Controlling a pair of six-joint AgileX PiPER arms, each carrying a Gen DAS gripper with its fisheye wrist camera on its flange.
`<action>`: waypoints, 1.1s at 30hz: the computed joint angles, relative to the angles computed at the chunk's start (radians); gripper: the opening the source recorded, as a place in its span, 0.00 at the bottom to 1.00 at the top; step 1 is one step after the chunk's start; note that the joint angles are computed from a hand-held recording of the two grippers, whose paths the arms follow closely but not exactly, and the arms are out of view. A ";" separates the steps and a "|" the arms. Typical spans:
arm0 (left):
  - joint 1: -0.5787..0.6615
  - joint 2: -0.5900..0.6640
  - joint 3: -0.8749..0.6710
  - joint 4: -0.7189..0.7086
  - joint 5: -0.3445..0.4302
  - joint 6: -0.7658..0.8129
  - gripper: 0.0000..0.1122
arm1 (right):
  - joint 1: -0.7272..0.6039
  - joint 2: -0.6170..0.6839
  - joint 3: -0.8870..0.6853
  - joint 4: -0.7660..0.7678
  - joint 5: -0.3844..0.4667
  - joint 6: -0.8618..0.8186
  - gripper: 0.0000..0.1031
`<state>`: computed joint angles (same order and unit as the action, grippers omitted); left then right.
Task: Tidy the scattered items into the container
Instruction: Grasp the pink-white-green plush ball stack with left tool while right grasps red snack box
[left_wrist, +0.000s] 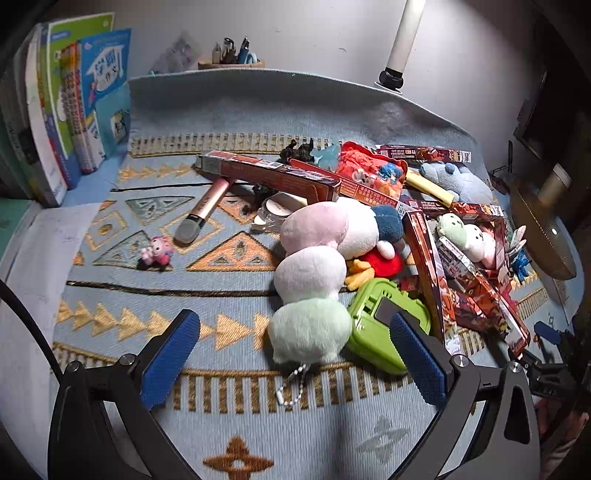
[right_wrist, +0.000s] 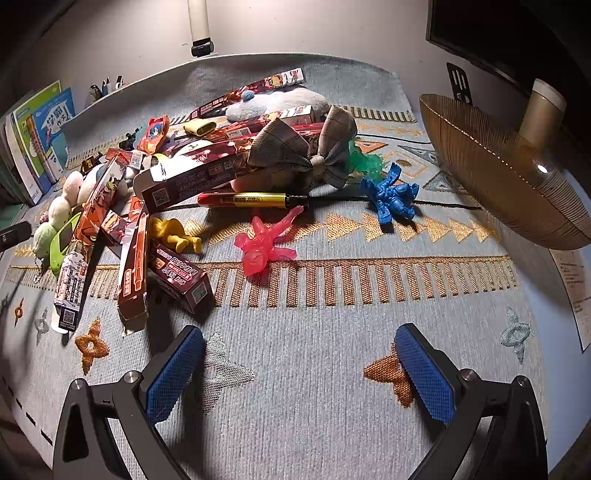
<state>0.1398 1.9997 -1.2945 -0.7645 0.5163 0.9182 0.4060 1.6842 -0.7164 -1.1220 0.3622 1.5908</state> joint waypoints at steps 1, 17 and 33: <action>0.004 0.024 -0.026 -0.016 0.026 0.010 0.85 | 0.000 0.000 0.003 -0.011 -0.002 0.012 1.00; 0.053 0.096 -0.066 -0.159 0.149 0.070 0.30 | 0.001 0.011 0.012 -0.060 -0.010 0.064 1.00; 0.152 -0.092 0.339 -0.581 0.037 0.514 0.30 | 0.007 -0.020 0.020 0.159 0.001 -0.129 0.94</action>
<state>0.2914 1.9074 -0.9558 -1.3450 0.5538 1.4323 0.4127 1.6646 -0.6968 -0.9633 0.3636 1.4613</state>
